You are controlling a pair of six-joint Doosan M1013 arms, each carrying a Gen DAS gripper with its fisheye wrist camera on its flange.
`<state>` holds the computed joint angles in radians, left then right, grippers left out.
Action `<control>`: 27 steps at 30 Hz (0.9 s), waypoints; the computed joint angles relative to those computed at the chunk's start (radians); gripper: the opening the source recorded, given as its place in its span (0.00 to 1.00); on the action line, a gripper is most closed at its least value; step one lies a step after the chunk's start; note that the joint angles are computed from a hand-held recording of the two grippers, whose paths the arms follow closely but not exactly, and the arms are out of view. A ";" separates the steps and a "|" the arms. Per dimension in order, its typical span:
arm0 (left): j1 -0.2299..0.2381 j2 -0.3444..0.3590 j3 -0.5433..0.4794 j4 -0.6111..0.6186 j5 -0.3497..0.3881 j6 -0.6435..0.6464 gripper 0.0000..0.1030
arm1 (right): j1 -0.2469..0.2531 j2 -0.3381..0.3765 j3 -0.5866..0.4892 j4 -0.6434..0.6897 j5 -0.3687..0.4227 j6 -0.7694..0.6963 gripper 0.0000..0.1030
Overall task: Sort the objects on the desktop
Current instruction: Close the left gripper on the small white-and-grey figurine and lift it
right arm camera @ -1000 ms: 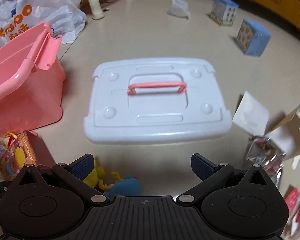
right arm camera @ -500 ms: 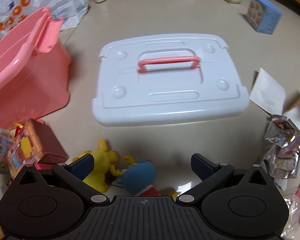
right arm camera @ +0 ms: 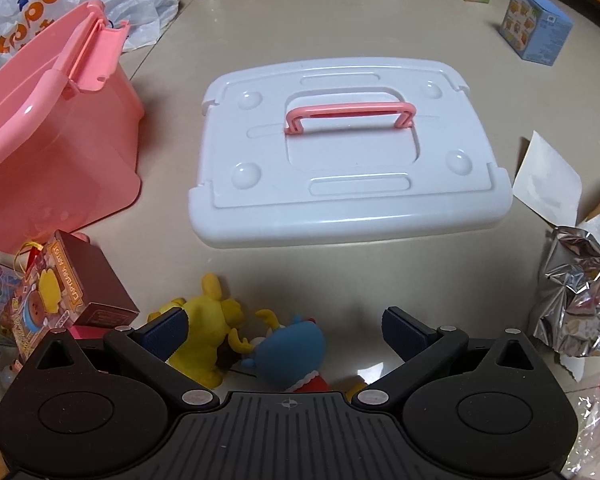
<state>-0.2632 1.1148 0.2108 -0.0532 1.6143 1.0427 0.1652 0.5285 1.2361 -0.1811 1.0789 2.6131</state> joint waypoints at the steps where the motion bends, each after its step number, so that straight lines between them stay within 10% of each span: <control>1: 0.001 0.008 -0.011 -0.009 0.006 -0.004 0.69 | 0.000 0.001 0.000 0.001 0.000 -0.001 0.99; 13: 0.009 -0.058 0.144 -0.031 -0.123 -0.085 0.39 | 0.001 0.009 -0.005 -0.001 0.005 0.000 1.00; 27: 0.004 -0.074 0.187 0.010 -0.160 -0.156 0.39 | 0.000 0.009 -0.004 0.013 -0.004 -0.014 1.00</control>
